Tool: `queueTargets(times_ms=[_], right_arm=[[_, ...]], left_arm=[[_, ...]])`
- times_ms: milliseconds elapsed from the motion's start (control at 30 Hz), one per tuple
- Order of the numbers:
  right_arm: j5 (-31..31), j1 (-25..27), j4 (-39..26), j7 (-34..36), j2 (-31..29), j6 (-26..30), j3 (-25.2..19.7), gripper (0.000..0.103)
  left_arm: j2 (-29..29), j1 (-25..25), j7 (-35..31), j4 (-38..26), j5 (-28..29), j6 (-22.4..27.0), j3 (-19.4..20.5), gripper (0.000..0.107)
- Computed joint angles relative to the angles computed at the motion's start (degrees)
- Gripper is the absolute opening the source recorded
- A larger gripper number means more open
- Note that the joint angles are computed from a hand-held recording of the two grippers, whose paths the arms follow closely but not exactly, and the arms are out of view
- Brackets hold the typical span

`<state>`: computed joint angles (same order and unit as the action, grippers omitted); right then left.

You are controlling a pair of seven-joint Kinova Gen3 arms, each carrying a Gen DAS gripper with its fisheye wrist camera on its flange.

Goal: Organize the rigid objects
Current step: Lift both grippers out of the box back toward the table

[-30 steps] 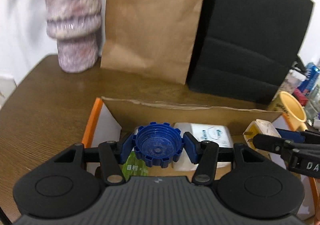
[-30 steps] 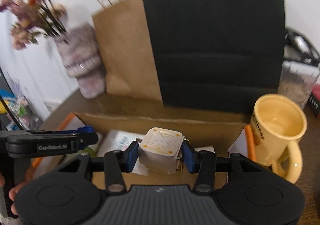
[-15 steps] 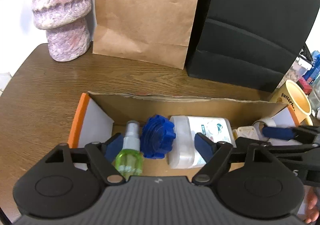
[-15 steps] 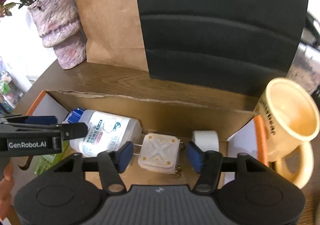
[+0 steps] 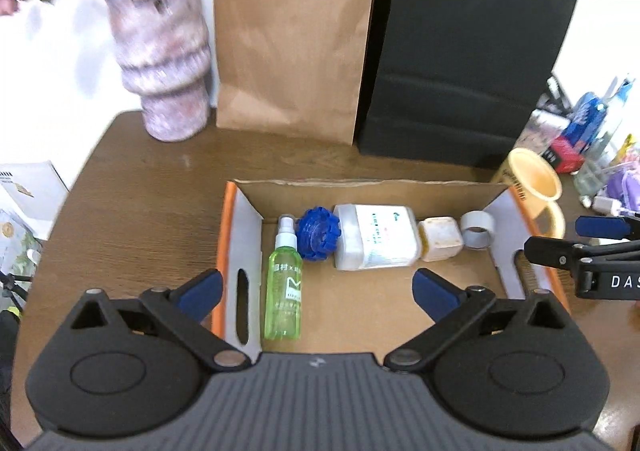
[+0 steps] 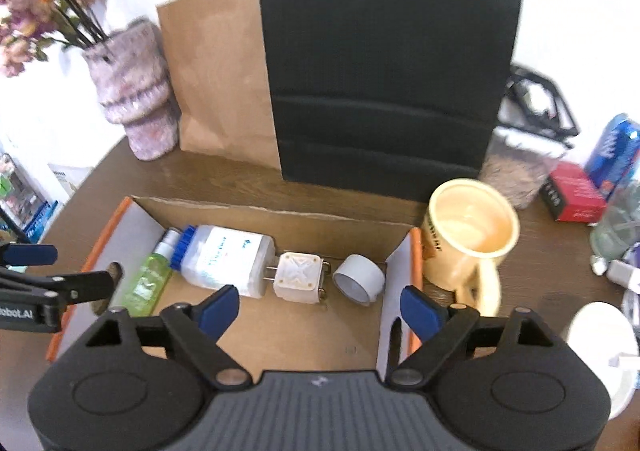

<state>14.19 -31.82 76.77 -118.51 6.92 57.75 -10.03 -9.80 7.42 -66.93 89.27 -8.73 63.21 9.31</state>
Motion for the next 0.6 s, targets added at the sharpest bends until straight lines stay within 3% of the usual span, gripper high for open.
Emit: queueTargets(times_ms=[400, 600], right_arm=[[5.0, 0.9, 13.4, -8.3, -13.7, -3.9, -6.5, 0.091], [9.6, 5.5, 23.9, -16.5, -23.3, -12.1, -13.0, 0.092]], left_arm=[[-12.6, -0.9, 3.0, 4.1, -0.5, 4.0, 5.1, 0.103], [-25.8, -6.0, 6.7, 13.6, -1.3, -4.6, 9.8, 0.103]])
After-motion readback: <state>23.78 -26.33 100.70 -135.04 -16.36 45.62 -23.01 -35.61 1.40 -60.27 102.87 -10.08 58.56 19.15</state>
